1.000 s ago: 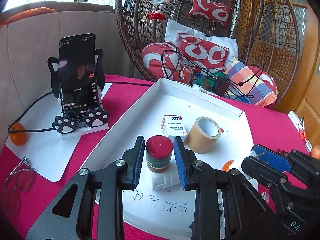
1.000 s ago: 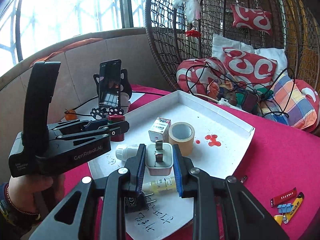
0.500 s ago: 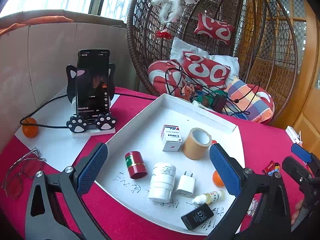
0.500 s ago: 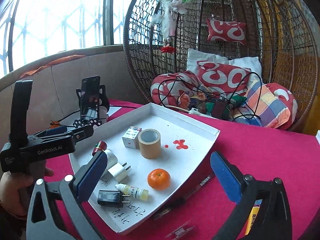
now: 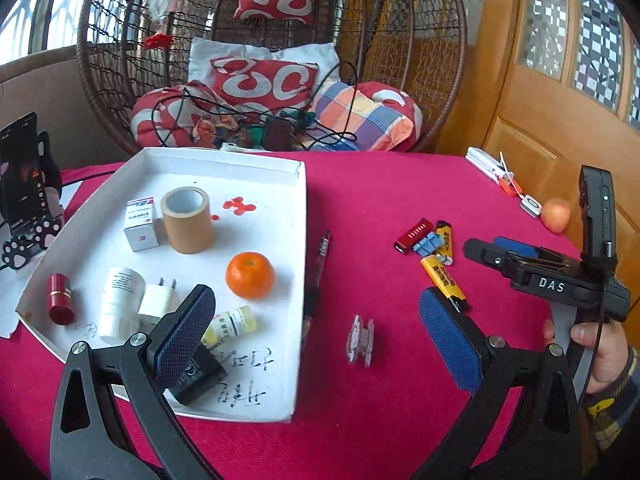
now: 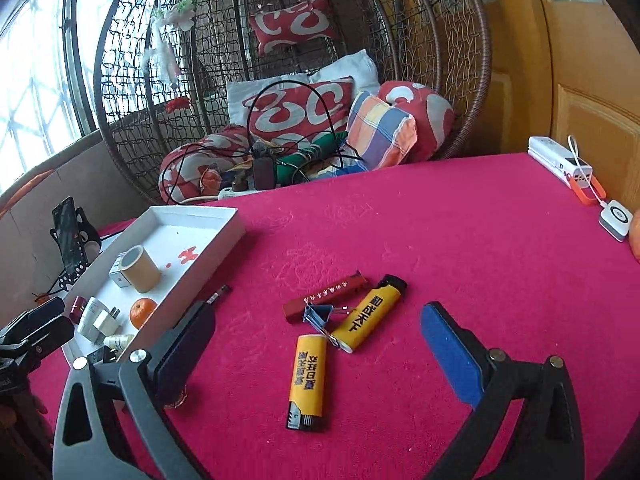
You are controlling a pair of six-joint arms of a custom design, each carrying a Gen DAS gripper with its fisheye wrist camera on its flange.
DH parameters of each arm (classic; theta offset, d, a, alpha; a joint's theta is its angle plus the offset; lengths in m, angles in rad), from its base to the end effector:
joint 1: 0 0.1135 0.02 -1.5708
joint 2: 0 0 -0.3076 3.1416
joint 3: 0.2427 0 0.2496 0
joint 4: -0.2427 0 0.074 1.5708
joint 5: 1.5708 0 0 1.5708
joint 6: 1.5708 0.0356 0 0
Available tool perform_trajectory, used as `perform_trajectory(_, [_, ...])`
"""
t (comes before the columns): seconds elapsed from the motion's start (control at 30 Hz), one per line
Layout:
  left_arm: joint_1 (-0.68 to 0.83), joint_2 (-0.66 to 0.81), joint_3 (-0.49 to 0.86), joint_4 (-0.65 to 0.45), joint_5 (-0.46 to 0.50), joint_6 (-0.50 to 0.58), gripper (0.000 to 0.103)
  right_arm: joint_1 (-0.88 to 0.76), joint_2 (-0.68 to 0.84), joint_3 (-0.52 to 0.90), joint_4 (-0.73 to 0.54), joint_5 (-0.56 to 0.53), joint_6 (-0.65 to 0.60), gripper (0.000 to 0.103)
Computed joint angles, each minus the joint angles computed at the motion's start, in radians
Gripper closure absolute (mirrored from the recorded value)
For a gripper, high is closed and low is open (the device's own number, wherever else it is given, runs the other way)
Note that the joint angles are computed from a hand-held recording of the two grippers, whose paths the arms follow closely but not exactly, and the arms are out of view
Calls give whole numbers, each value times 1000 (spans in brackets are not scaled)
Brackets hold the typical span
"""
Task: Organize rigid objects
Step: 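Withdraw both grippers from the tray back over the table, then grasp the yellow lighter with the right gripper while the left grasps the clear plastic clip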
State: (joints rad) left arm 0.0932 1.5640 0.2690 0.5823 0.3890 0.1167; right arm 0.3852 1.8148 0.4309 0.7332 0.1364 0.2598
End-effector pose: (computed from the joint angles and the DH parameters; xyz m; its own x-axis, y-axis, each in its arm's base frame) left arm 0.2228 0.0073 0.1344 -0.6234 0.0499 -0.7803 0.2741 0.9486 -0.1582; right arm 0.2661 0.1027 0.1189 -0.6124 0.0263 -0.7901 -0.1186 0.9851 0.1248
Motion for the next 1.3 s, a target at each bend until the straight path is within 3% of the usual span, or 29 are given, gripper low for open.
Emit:
perform_trajectory(0.03, [-39, 14, -7, 16, -23, 10, 0, 4, 21, 5, -12, -10, -8, 18])
perform_trajectory(0.07, [-73, 28, -12, 29, -47, 25, 0, 8, 42, 17, -32, -16, -21, 34])
perform_trajectory(0.1, [-105, 42, -14, 33, -68, 40, 0, 12, 63, 33, -59, -23, -33, 43])
perform_trajectory(0.27, [-172, 109, -2, 38, -106, 61, 4, 44, 137, 83, -95, -15, -51, 45])
perform_trajectory(0.37, [-216, 135, -6, 77, -182, 78, 20, 29, 144, 106, -133, -31, -49, 65])
perform_trajectory(0.4, [-226, 140, 8, 54, -188, 82, 25, 20, 140, 97, -124, -41, -43, 78])
perform_trajectory(0.43, [-228, 150, 17, 41, -187, 79, 29, 8, 139, 91, -118, -60, -38, 81])
perform_trajectory(0.57, [-279, 149, 2, 77, -222, 88, 29, -20, 131, 64, -85, -101, -14, 81])
perform_trajectory(0.93, [-312, 266, 89, 20, -249, 31, 29, -41, 139, 70, -77, -146, 3, 81])
perform_trajectory(1.03, [-333, 271, 75, 43, -273, 41, 34, -42, 139, 69, -75, -147, 3, 81])
perform_trajectory(1.1, [-342, 272, 63, 73, -323, 34, 51, -41, 139, 69, -75, -146, 4, 81])
perform_trajectory(1.13, [-332, 268, 62, 73, -323, 32, 72, -41, 139, 70, -76, -146, 4, 81])
perform_trajectory(1.17, [-311, 267, 73, 49, -299, 25, 81, -41, 139, 70, -76, -146, 4, 81])
perform_trajectory(1.3, [-308, 285, 67, 68, -306, 39, 81, -41, 139, 69, -75, -146, 3, 81])
